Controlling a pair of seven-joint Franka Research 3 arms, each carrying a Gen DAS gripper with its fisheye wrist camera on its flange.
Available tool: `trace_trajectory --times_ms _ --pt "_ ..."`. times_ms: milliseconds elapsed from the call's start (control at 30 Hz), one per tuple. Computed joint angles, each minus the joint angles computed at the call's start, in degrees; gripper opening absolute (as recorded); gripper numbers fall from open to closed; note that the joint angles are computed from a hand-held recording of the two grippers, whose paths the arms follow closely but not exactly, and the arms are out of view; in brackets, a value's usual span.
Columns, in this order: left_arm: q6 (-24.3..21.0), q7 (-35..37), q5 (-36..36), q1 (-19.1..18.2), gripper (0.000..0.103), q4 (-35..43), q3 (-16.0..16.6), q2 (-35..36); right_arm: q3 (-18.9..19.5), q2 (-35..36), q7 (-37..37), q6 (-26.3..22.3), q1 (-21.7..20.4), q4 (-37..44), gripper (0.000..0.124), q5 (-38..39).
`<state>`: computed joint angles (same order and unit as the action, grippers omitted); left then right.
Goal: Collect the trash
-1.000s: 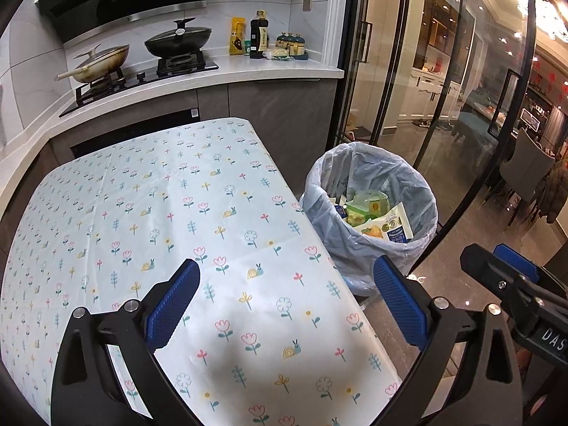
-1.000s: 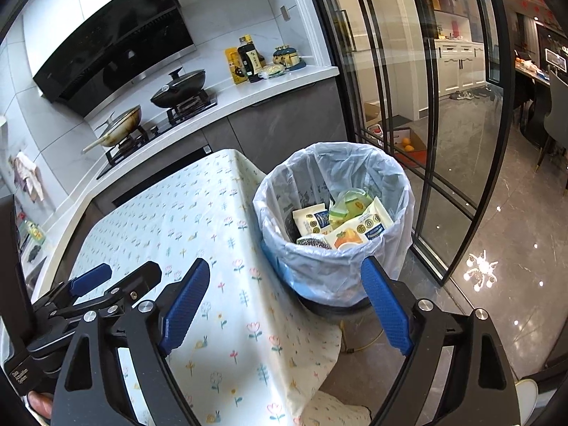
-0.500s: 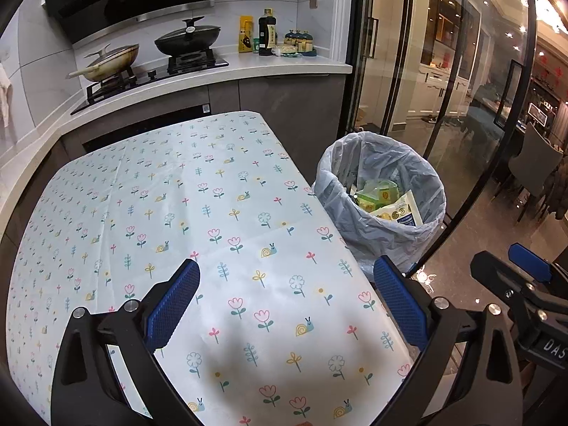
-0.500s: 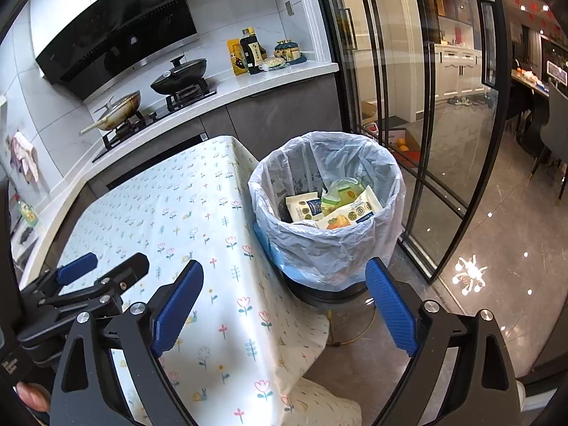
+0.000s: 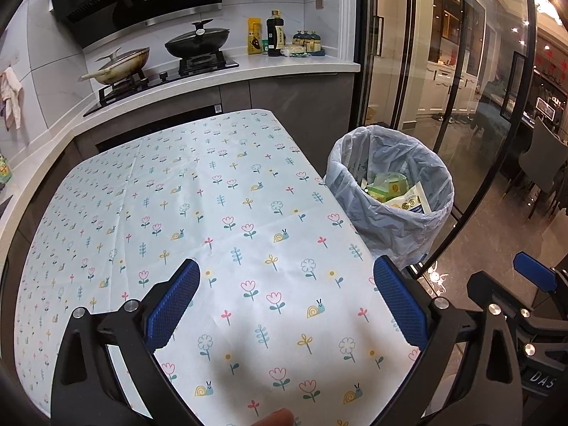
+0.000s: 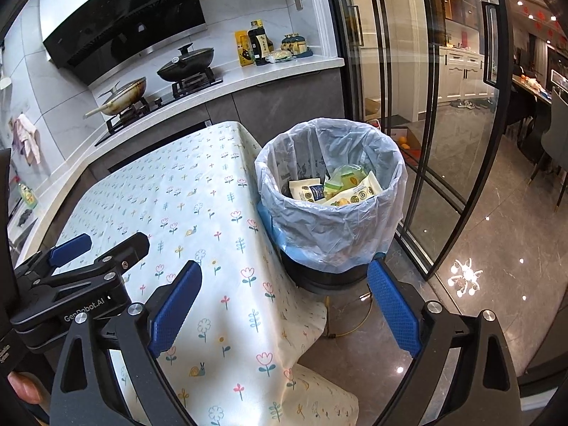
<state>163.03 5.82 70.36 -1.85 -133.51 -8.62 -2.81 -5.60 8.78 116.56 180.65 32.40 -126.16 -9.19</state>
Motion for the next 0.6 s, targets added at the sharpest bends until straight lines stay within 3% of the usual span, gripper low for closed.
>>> trace_trajectory --times_ms 367,600 --pt "-1.3 0.0 -1.0 -0.2 0.094 -1.7 -0.5 -1.3 -0.3 -0.9 0.8 0.1 0.9 -1.1 0.091 -2.7" --pt "-2.4 -1.5 -0.4 -0.4 0.094 -2.1 -0.9 -1.5 1.7 -1.2 -1.1 0.5 -0.7 -1.9 0.091 -1.0"
